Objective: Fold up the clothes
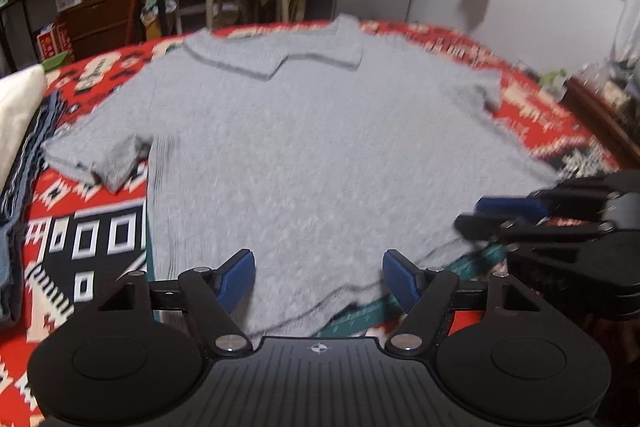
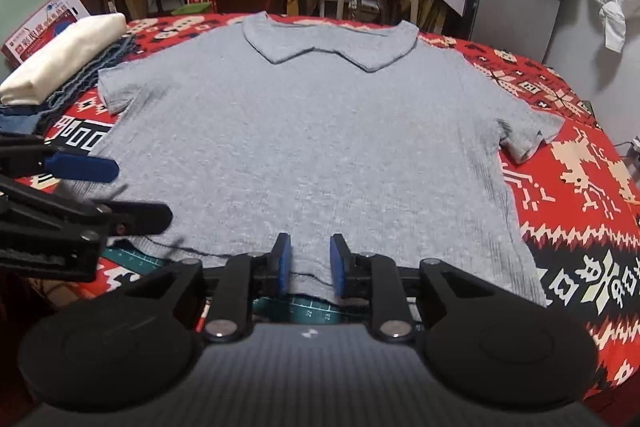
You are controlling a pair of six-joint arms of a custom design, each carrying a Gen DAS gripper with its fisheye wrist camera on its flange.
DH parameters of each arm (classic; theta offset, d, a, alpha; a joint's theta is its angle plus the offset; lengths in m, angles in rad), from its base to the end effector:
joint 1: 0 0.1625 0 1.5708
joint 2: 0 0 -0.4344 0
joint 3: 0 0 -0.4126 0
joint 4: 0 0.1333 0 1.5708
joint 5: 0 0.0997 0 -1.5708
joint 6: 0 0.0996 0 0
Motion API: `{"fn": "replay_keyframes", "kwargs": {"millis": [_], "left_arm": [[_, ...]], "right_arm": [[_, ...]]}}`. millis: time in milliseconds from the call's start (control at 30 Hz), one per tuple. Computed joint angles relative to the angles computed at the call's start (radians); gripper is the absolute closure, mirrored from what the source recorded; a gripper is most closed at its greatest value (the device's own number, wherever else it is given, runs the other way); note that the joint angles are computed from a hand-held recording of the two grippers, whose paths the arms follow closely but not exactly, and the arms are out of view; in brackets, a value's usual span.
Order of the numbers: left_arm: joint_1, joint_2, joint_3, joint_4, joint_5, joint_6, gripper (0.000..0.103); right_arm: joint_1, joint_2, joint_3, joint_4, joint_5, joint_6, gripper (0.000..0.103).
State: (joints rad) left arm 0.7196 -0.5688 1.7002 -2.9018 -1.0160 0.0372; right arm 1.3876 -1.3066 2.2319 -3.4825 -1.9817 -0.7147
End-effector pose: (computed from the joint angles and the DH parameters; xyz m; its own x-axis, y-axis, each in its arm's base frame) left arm -0.3709 -0.5721 -0.0401 -0.6109 0.5941 -0.5233 0.7604 0.6243 -0.1789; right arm 0.0022 -0.5016 0.2850 -0.7009 0.0180 0.7131 -0.4751 0.7339 -0.4855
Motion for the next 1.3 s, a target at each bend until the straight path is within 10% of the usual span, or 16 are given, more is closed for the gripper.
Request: {"fn": "replay_keyframes", "kwargs": {"millis": [133,233,300,467,900,1300], "left_arm": [[-0.009,-0.008,0.022,-0.003,0.024,0.042,0.032],[-0.016,-0.013,0.039,-0.033,0.039,0.062,0.032],[-0.019,-0.013,0.044,-0.078,0.048,0.073,0.028],[-0.017,0.013,0.009,-0.124,0.070,0.086,0.017],[0.005,0.058,-0.035,-0.080,0.075,0.064,0.011],[0.008,0.060,-0.037,-0.079,0.070,0.063,0.004]], "right_arm": [[0.002,-0.017,0.018,0.013,0.005,-0.013,0.073],[-0.019,-0.050,0.036,0.034,0.075,-0.009,0.052],[-0.025,-0.056,0.044,0.001,0.097,-0.030,0.021],[-0.027,-0.053,0.030,-0.075,0.117,-0.105,0.001],[-0.072,-0.001,-0.058,0.011,0.059,-0.088,0.001],[-0.124,-0.019,-0.034,0.004,0.150,-0.015,0.001]]}}
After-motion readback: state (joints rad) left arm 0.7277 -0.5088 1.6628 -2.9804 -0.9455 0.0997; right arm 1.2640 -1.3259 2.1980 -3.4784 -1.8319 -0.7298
